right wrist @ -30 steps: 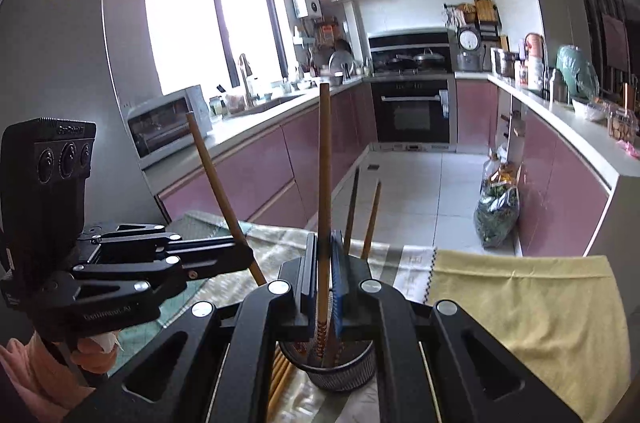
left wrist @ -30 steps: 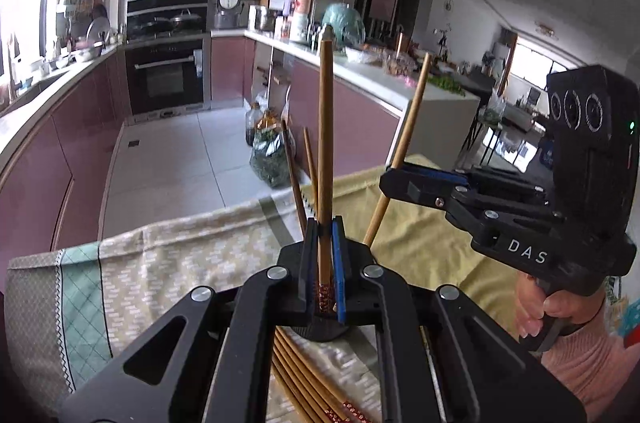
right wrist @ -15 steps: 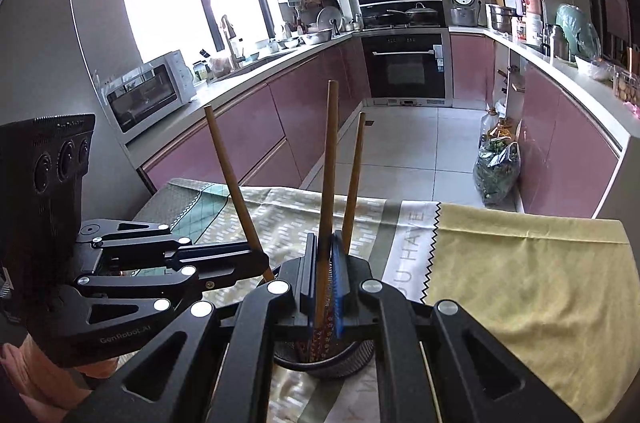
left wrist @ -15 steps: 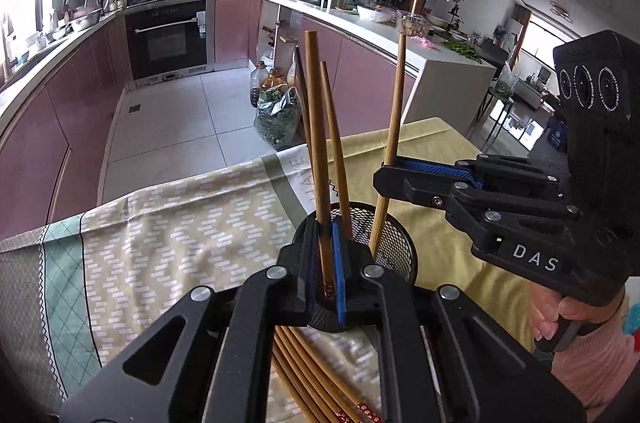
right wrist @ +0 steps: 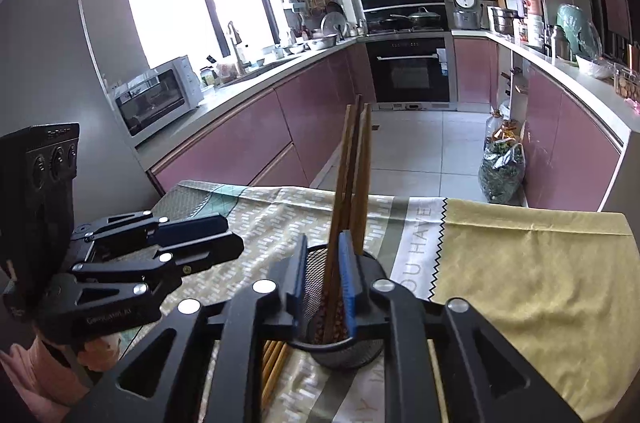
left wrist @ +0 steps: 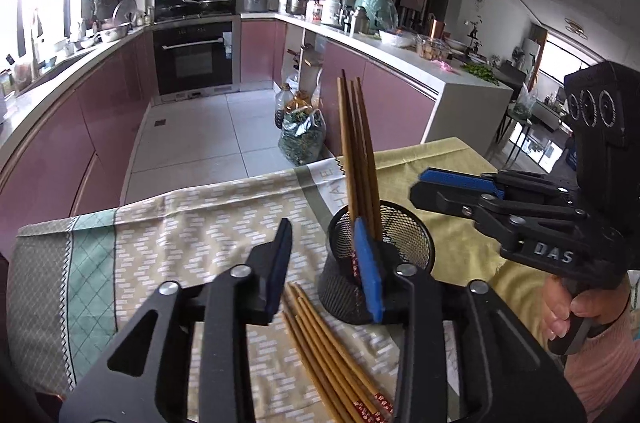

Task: Organize utensils
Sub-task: 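Move the open right gripper back over the remaining chopsticks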

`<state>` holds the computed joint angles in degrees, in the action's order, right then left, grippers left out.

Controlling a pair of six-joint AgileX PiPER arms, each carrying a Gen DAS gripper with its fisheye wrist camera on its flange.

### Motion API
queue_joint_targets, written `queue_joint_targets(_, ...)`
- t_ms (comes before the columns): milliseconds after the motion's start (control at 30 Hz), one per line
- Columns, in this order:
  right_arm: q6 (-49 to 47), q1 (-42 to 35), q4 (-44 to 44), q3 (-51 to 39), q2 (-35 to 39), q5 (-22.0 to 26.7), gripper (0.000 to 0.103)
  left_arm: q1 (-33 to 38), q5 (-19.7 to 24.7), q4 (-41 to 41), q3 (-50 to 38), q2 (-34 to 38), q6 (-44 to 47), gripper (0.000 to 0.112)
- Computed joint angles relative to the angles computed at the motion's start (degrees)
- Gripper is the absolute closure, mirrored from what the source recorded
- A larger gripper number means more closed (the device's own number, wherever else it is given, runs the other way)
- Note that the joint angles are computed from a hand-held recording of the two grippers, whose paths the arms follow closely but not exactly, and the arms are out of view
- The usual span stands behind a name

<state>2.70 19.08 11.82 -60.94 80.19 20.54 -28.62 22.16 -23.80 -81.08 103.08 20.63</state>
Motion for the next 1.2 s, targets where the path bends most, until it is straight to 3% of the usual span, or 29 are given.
queue_joint_targets(267, 1.60, 5.87, -2.12, 8.77, -7.82, -3.01, 0.066, 2.70, -5.52, -6.90, 14.07, -7.07, 8.40, 0.066)
queue_joint_targets(400, 6.52, 8.81, -5.52, 11.41, -7.42, -3.14, 0.065, 3.19, -6.17, -11.97, 19.24, -7.08, 13.49, 0.066)
queue_joint_targets(533, 7.16, 10.05, -3.59, 13.70, -4.50, -3.66, 0.065, 2.88, -8.04, -13.28, 23.63, -5.54, 15.70, 0.066)
queue_joint_targets(900, 19.84, 13.73, -11.91, 15.75, 1.66, -5.81, 0.065, 1.98, -8.79, -17.41, 26.77, -1.96, 18.55, 0.065)
queue_joint_targets(1200, 25.03, 14.86, -16.87, 16.24, 3.02, -5.94, 0.065, 0.12, -10.19, -11.09, 26.65, -0.74, 11.91, 0.065)
